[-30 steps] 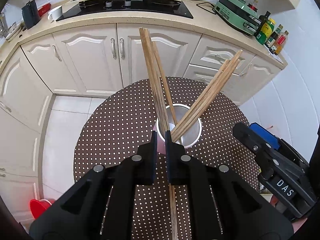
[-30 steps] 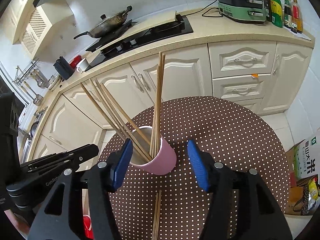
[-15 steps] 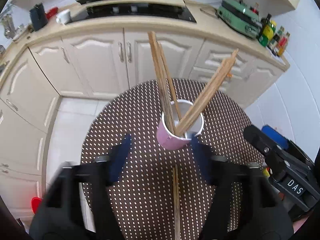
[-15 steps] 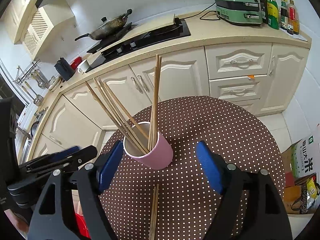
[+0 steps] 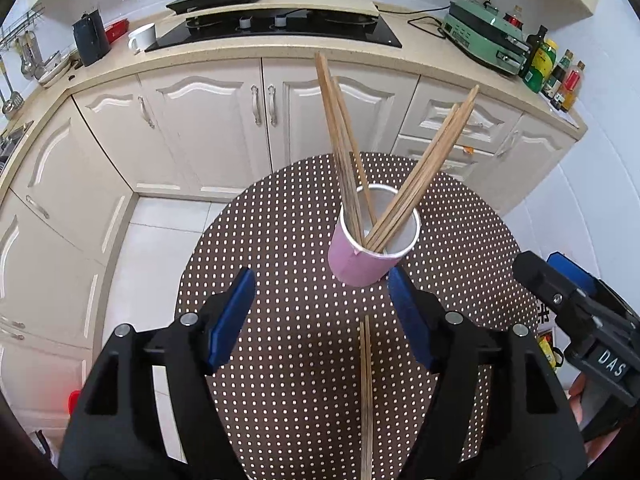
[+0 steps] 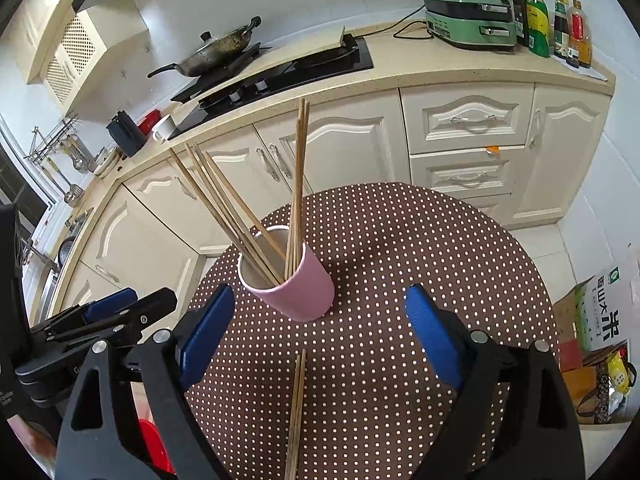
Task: Organize utensils
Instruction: 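Withdraw both open grippers and lower them to the last chopsticks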
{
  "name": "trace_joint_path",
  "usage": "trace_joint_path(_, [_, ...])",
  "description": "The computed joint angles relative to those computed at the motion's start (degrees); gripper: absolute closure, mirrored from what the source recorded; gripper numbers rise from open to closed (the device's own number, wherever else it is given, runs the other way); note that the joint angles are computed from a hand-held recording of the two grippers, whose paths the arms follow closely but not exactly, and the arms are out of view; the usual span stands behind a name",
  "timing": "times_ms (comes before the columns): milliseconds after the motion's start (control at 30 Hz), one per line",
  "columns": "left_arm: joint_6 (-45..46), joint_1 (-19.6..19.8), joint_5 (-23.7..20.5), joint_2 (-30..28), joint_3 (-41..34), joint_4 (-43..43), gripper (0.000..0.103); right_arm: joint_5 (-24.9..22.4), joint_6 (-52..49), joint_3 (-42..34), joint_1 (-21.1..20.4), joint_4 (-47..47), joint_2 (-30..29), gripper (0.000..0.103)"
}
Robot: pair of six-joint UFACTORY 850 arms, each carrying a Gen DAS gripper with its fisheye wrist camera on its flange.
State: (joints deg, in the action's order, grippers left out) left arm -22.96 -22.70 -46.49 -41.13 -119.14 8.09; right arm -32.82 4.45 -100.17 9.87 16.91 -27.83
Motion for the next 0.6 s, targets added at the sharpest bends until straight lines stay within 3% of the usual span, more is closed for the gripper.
trace_joint_path(600, [-0.9,0.3,0.8,6.0,14.2,-1.5,0.032,-5.8,3.2,5.4,1.6,-3.4,-0.5,0.016])
